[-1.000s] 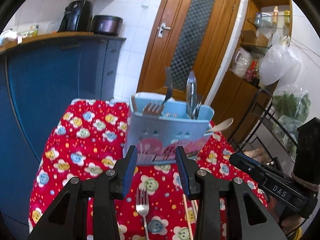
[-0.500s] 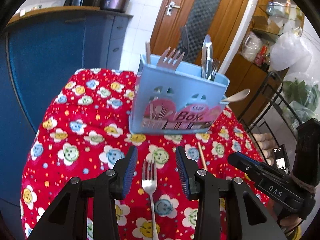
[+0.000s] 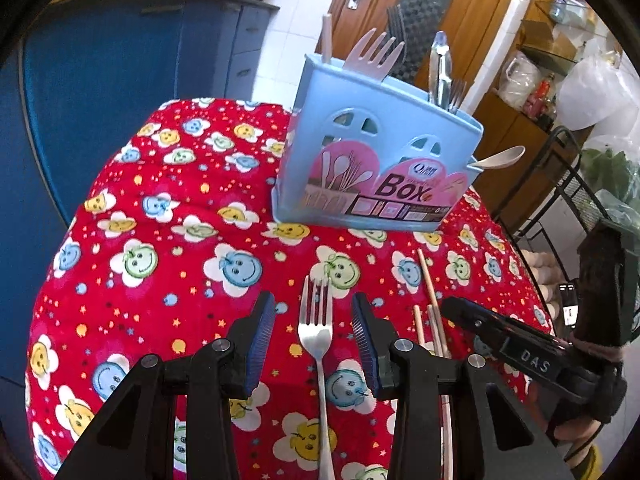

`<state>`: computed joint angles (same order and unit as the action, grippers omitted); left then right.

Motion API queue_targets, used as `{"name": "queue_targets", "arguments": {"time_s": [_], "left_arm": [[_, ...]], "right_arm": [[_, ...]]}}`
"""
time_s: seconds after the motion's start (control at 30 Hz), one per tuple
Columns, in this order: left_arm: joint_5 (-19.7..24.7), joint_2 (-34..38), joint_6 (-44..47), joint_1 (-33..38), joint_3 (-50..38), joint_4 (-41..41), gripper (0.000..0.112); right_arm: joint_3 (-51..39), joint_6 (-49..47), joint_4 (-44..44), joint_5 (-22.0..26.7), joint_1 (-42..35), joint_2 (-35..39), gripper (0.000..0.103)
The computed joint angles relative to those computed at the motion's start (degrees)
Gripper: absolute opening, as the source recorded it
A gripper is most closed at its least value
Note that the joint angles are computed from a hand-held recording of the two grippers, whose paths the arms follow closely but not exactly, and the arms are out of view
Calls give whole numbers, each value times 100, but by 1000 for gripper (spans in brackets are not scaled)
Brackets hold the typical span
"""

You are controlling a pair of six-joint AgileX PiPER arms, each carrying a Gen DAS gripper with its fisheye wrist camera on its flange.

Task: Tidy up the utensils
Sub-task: 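Lower the left tool onto a metal fork and close while the right tool closes on a chopstick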

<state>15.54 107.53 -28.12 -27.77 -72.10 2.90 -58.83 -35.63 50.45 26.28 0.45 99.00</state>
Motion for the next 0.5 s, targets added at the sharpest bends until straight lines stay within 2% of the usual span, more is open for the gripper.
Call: {"name": "queue_targets", "arguments": {"time_s": [0.27,0.37,0.43,0.5], "left_arm": [[14,94,43,24,18,-91,40],[31,116,114,37,22,-176,40],[39,122,184,45,25,-247,40],[45,125,245,54,32,-304,40]], "right_arm": [[-580,316,-15,355,-45,478,27],[-805,667,-314,362,0,629,19],[-853,767,-423,327,20,679,10],[-916,761,-458,338,21,728,9]]}}
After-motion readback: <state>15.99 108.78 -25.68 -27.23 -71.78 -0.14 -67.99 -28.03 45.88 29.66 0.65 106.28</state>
